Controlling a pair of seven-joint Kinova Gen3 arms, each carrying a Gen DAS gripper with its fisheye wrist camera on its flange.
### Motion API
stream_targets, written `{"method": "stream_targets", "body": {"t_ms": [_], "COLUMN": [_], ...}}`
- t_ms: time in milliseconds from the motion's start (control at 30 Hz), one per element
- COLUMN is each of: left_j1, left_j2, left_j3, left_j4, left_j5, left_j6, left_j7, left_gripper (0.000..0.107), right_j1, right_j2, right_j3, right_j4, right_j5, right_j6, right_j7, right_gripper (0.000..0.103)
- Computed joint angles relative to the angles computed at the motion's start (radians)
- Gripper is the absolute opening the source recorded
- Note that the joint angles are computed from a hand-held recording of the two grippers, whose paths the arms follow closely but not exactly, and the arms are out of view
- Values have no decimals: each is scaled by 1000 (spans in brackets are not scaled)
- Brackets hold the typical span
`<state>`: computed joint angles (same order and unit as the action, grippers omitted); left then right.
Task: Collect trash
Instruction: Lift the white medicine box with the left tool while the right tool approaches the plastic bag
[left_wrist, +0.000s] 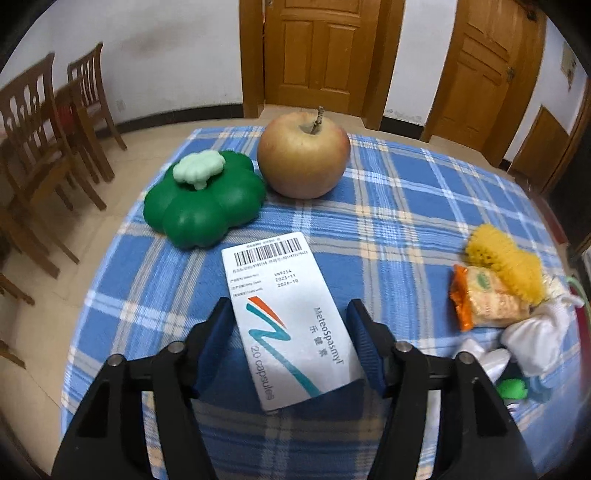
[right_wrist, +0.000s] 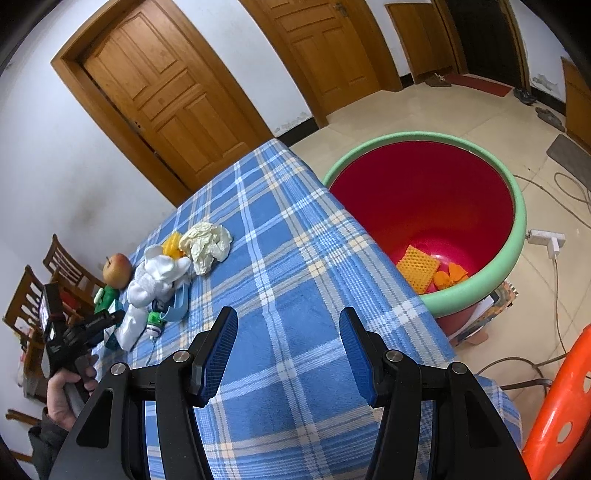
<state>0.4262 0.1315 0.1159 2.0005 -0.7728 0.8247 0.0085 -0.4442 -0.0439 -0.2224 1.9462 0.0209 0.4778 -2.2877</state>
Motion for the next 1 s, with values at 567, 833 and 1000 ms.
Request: {"method": "stream_targets", "body": {"t_ms": [567,833,1000], "left_j1": [-66,-153,-210], "left_j2": [-344,-442,-476], "left_j3": [234,323,367], "left_j4": [210,245,259], "left_j5": [36,93,129], "left_j6": [29,68,70], "left_j7": [144,143,128], "left_gripper": [54,54,54], "right_j1": [-121,-220,-271], "right_j2": [73,200,295], "right_j3": [-58,-64,-55], "right_j4": [-147,-316,-419], "right_j5": [22,5,2], "right_j6": [68,146,181], "right_j7": [111,270,352], "right_gripper": [59,75,81]}}
